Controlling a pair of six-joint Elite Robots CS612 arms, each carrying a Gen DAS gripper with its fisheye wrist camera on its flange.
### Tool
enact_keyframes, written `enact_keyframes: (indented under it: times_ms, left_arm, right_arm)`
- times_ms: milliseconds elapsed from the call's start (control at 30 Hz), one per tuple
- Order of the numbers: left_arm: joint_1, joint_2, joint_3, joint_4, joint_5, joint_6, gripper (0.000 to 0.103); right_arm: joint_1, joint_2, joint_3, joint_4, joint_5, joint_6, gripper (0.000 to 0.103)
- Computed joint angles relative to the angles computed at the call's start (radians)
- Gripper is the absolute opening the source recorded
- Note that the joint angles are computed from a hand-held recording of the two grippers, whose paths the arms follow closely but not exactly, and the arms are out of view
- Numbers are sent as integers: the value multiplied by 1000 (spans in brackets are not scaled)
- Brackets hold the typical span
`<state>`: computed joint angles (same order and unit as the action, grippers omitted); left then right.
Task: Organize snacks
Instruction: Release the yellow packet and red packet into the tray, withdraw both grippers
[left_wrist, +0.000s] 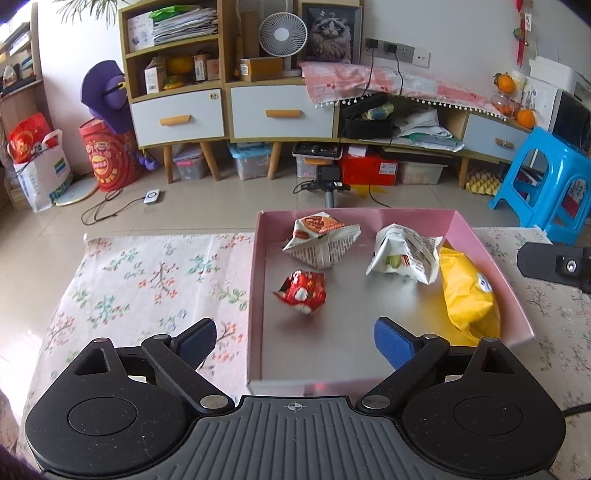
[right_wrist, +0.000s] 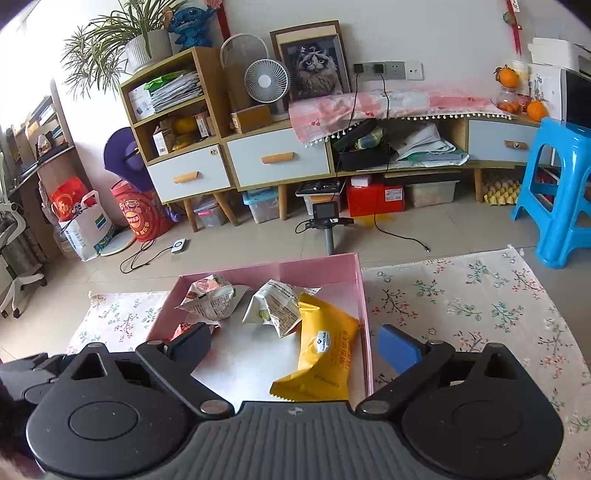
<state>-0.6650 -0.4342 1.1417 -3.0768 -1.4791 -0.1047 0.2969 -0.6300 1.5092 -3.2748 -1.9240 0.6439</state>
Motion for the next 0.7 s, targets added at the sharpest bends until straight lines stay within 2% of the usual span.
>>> enact_keyframes:
  times_ms: [400, 700]
  left_arm:
    - [12, -78, 134, -30, -52, 20, 97]
    - [20, -120, 212, -32, -79, 34, 98]
  right_arm:
    - [37, -42, 26, 70, -30, -26, 95]
    - [50, -63, 52, 96, 12, -20, 95]
